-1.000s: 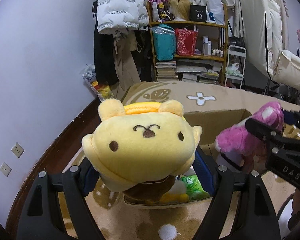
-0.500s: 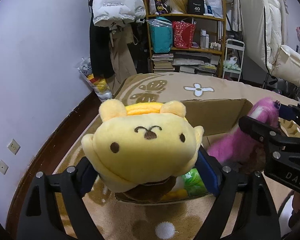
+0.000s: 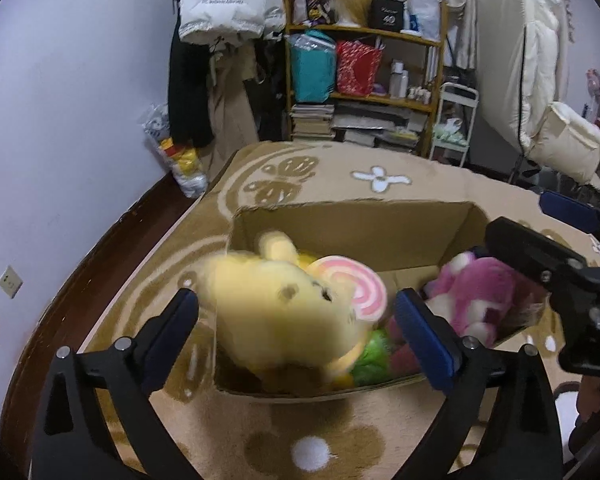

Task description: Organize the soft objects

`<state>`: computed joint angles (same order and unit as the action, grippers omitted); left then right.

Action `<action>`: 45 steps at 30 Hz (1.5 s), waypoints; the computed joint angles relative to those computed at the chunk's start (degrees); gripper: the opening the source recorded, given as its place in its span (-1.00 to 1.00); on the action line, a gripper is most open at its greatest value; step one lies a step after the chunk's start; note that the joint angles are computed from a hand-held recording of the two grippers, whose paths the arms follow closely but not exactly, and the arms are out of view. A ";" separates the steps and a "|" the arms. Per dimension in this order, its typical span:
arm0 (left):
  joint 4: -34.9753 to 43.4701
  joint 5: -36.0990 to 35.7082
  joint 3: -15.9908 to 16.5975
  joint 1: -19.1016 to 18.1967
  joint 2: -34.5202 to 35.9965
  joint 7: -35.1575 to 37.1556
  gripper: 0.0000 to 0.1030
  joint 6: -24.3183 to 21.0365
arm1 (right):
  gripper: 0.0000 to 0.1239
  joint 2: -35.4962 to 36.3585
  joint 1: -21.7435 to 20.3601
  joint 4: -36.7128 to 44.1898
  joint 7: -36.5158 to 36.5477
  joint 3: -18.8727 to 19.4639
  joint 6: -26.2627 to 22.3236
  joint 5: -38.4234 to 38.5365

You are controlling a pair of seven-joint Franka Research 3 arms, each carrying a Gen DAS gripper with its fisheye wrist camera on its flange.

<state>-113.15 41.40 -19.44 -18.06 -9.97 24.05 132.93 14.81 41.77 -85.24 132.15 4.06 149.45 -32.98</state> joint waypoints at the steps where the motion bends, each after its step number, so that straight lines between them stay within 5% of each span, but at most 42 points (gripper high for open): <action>1: 0.17 0.59 -0.27 -0.05 0.01 -0.12 0.95 -0.43 | 0.66 -0.17 0.05 -0.01 0.06 -0.01 -0.15 -0.04; 22: 0.55 4.60 -5.73 -2.92 -7.90 -0.75 0.95 -16.84 | 0.66 -9.81 -1.69 -6.18 5.50 4.37 -3.19 -5.60; 45: -3.93 2.09 -12.28 -4.26 -19.94 -6.28 0.99 -25.85 | 0.66 -25.90 -11.41 -22.21 12.27 16.40 -4.69 -9.53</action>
